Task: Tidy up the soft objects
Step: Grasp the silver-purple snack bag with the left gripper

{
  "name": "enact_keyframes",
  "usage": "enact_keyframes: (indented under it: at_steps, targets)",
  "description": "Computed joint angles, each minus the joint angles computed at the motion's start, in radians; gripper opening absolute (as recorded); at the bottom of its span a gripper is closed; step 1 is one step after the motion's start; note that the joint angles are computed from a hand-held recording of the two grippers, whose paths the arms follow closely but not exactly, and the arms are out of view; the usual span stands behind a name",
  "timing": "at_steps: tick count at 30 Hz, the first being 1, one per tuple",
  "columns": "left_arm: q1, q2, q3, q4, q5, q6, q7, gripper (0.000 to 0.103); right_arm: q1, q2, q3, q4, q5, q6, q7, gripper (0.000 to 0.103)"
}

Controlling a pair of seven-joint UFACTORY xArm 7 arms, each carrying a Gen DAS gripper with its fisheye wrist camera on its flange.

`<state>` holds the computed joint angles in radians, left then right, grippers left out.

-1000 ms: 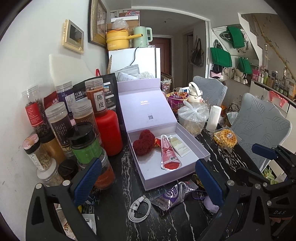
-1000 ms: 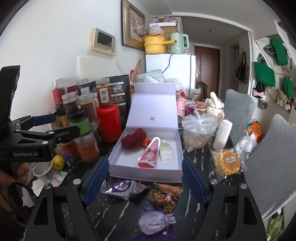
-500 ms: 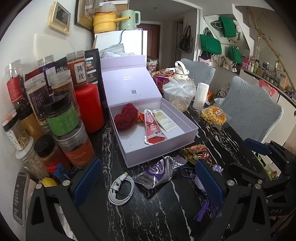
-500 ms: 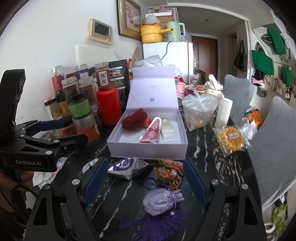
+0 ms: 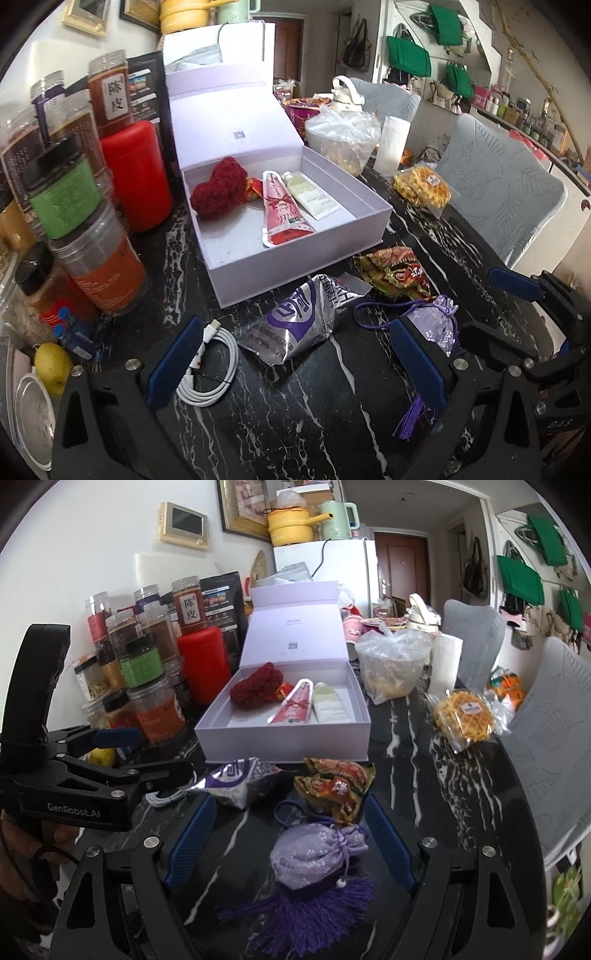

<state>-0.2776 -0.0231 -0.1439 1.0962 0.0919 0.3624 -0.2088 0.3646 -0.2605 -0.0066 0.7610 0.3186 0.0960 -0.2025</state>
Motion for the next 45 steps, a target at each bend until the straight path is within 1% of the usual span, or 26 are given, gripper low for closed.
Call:
enact_keyframes:
  at_steps: [3, 7, 10, 13, 14, 18, 21, 24, 26, 27, 28, 30, 32, 34, 38, 41, 45]
  targets:
    - [-0.004, 0.042, -0.001, 0.031, 0.002, 0.012, 0.019, 0.103, 0.015, 0.015, -0.020, 0.001, 0.019, 0.002, -0.023, 0.084]
    - [-0.012, 0.102, 0.001, 0.079, 0.001, 0.028, 0.048, 0.103, 0.034, 0.043, -0.044, 0.014, 0.079, 0.023, -0.075, 0.084]
    - [-0.018, 0.144, 0.005, 0.116, 0.006, 0.040, 0.066, 0.103, 0.008, 0.059, -0.030, 0.025, 0.095, 0.036, -0.084, 0.084]
    - [-0.019, 0.183, 0.007, 0.149, -0.010, 0.051, 0.094, 0.102, -0.027, 0.070, -0.010, 0.034, 0.089, 0.044, -0.071, 0.084]
    - [-0.021, 0.195, 0.007, 0.160, -0.015, 0.057, 0.101, 0.100, -0.034, 0.073, -0.008, 0.037, 0.090, 0.047, -0.071, 0.084]
    - [-0.021, 0.255, 0.007, 0.220, -0.043, 0.108, 0.128, 0.086, -0.064, 0.091, 0.000, 0.053, 0.096, 0.060, -0.055, 0.084]
    - [-0.022, 0.284, 0.003, 0.246, -0.068, 0.139, 0.147, 0.084, -0.076, 0.100, 0.003, 0.061, 0.113, 0.072, -0.061, 0.084]
    - [-0.046, 0.289, 0.025, 0.241, -0.011, 0.132, 0.122, 0.084, -0.093, 0.108, 0.014, 0.067, 0.107, 0.080, -0.054, 0.084]
    - [-0.038, 0.281, 0.019, 0.219, -0.028, 0.096, 0.129, 0.080, -0.102, 0.110, 0.019, 0.069, 0.100, 0.082, -0.052, 0.084]
    - [-0.042, 0.277, 0.023, 0.213, -0.020, 0.091, 0.121, 0.075, -0.102, 0.111, 0.019, 0.069, 0.104, 0.082, -0.058, 0.084]
    - [-0.039, 0.278, 0.018, 0.213, -0.026, 0.089, 0.131, 0.072, -0.099, 0.113, 0.017, 0.072, 0.113, 0.084, -0.068, 0.084]
    - [-0.043, 0.276, 0.019, 0.214, -0.019, 0.090, 0.131, 0.059, -0.099, 0.115, 0.017, 0.073, 0.125, 0.086, -0.078, 0.084]
    - [-0.058, 0.269, 0.029, 0.208, 0.015, 0.088, 0.110, 0.053, -0.099, 0.114, 0.018, 0.073, 0.138, 0.087, -0.085, 0.084]
    - [-0.057, 0.257, 0.024, 0.198, 0.014, 0.091, 0.109, 0.051, -0.090, 0.110, 0.012, 0.072, 0.169, 0.089, -0.108, 0.084]
    - [-0.031, 0.221, 0.000, 0.166, -0.073, 0.102, 0.139, 0.050, -0.079, 0.097, 0.005, 0.061, 0.215, 0.083, -0.137, 0.084]
    - [-0.032, 0.177, 0.005, 0.126, -0.079, 0.101, 0.117, 0.047, -0.077, 0.098, 0.003, 0.061, 0.232, 0.081, -0.139, 0.084]
    - [-0.025, 0.131, 0.008, 0.079, -0.087, 0.087, 0.085, 0.047, -0.075, 0.117, 0.009, 0.075, 0.250, 0.078, -0.139, 0.084]
